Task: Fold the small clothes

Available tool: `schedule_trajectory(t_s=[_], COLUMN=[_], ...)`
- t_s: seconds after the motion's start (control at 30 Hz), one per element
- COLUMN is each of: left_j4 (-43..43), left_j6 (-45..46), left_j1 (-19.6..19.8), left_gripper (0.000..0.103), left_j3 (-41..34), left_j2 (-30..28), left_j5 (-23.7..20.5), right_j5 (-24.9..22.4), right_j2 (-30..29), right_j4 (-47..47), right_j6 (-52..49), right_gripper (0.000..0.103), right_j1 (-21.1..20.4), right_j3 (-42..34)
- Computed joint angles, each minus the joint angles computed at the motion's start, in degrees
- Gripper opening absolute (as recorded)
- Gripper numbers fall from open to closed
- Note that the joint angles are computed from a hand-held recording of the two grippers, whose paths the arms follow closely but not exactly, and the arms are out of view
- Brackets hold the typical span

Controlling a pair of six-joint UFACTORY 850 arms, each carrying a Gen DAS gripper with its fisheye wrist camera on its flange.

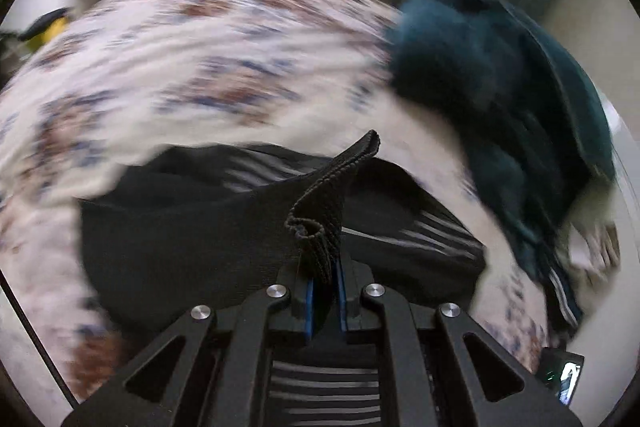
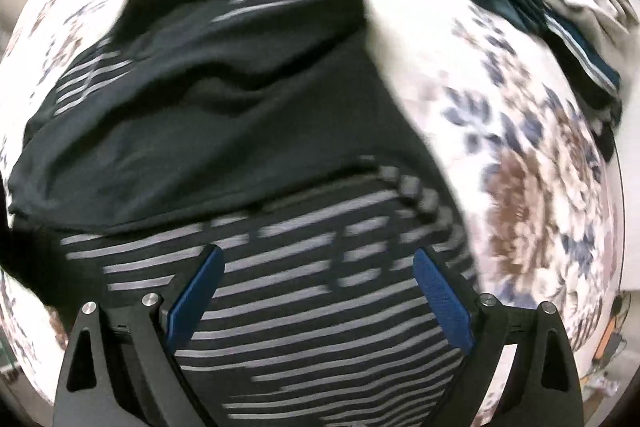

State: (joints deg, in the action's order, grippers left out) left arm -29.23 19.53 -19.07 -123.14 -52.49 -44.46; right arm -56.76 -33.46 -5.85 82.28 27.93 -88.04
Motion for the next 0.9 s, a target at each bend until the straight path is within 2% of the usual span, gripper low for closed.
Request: schedule_trajectory(t_s=[0.07,0.13,0.2,0.27,0.3,0.33,0.37,0.47,0.5,0.6,0.7,0.77,0.8,0.87,0.9], left_j4=[2.49,4.81,10.4,11.28,11.05,11.99,12.86,16.9,20.87,29.13,35.25,38.83,39.98,41.39,41.74], left_j6=[-2.43,-4.03,-5.33,-4.39,-4.2,-4.92,-5.61,-9.69,-12.39,-18.67,-23.88,-26.7,-27.71,-28.82,-29.19], left_j1=[-2.65,-4.01,-5.09,-4.97,-4.49,-3.99,-3.6,-1.45,-0.7,1.46,3.5,4.13,4.39,4.68,4.8], left_gripper=[0.01,0.011,0.02,0.054,0.064,0.081,0.085,0.085,0.085,0.085,0.085,0.085,0.085,0.085,0.085], left_j3=[-9.14,-17.18,-19.03,-18.84,-19.91,-20.2,-18.25,-16.89,-16.46,-15.24,-17.63,-18.28,-18.45,-20.46,-20.83], left_j2=[-6.02,-11.21,-12.29,-11.92,-12.32,-12.18,-10.89,-9.46,-9.05,-8.52,-10.66,-11.69,-12.07,-13.66,-14.02], left_j5=[-7.91,-13.45,-13.54,-13.34,-14.18,-14.23,-13.1,-11.63,-10.93,-9.35,-11.03,-11.95,-12.09,-13.08,-13.26], right_j5=[1.34,2.36,4.11,5.52,6.73,8.82,11.12,20.42,24.53,32.71,34.36,33.41,31.92,27.9,23.83], right_j2=[2.65,4.63,6.36,7.18,7.48,7.9,8.17,8.52,8.16,6.02,1.57,-2.78,-5.29,-9.62,-12.64], right_j4=[0.45,0.55,0.4,-0.02,-0.08,0.26,1.02,7.86,13.32,27.85,34.14,31.22,28.9,25.07,23.41], right_j6=[0.54,0.64,0.22,-0.52,-1.03,-1.94,-2.98,-9.04,-13.71,-25.96,-32.16,-30.39,-29.15,-27.1,-26.48], right_gripper=[0.097,0.097,0.097,0.097,0.097,0.097,0.097,0.097,0.097,0.097,0.095,0.086,0.08,0.076,0.074], right_j1=[-0.99,-1.91,-3.06,-3.86,-4.24,-4.83,-5.42,-6.91,-7.73,-8.98,-9.2,-9.49,-9.71,-10.11,-10.23], right_j3=[4.31,7.47,10.02,11.2,11.55,12.09,12.43,13.38,13.5,12.56,7.78,2.38,-0.84,-6.24,-10.28])
